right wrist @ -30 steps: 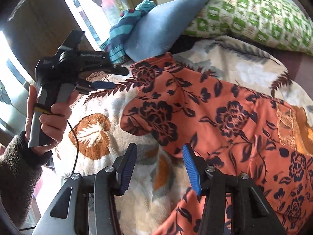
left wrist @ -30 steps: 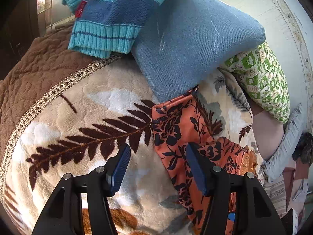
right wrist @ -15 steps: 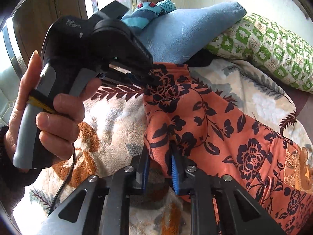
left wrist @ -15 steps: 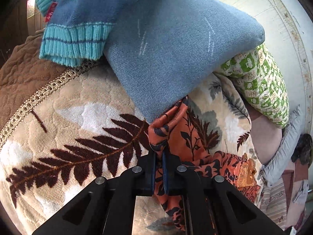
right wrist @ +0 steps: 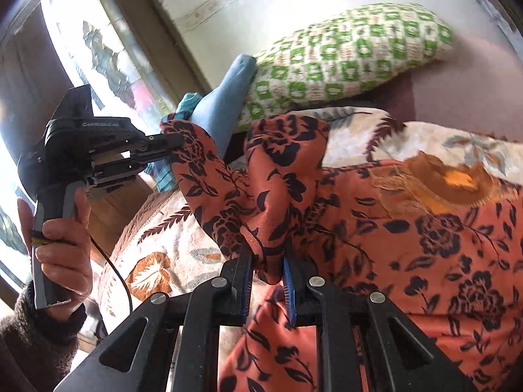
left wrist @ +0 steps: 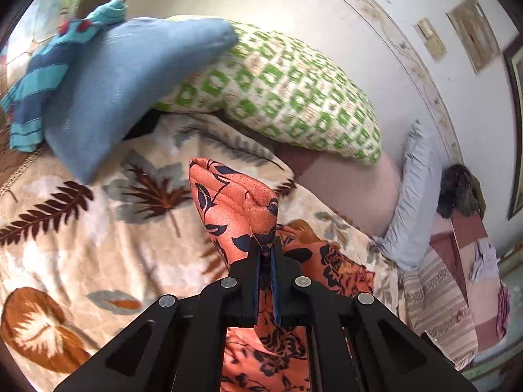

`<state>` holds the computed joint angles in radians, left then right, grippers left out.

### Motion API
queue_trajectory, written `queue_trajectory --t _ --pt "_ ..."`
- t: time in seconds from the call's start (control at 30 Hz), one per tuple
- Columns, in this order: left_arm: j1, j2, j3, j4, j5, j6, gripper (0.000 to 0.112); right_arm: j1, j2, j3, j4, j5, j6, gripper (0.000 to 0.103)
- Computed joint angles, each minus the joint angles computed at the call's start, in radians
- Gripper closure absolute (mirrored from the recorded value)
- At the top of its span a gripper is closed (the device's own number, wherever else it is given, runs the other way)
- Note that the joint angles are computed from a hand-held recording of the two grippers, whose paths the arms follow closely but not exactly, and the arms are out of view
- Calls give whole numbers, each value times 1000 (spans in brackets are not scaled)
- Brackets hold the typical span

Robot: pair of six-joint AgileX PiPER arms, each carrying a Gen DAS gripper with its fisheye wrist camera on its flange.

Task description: Fold small clothes

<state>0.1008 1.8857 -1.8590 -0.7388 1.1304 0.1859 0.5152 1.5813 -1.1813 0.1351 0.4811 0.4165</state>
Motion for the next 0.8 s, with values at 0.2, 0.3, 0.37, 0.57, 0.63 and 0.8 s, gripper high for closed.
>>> queue_trajectory --t 0.2,0.3,0.37,0.57,0.63,0.8 --pt "-414 103 -45 146 -58 -138 108 -326 -280 396 402 35 -305 85" --pt "-539 218 -130 210 -7 -207 108 -537 -348 527 543 148 -479 83" --pt "-554 225 -118 173 9 -199 108 -695 -410 579 584 239 -588 83" --pt "-394 12 170 4 -81 -55 77 -1125 -461 545 705 448 -865 63" --pt "-320 -101 321 10 -136 -25 59 -1147 -406 508 795 464 -909 53" --pt "-172 -177 491 -43 -98 26 59 -1014 -230 425 1021 462 -923 41"
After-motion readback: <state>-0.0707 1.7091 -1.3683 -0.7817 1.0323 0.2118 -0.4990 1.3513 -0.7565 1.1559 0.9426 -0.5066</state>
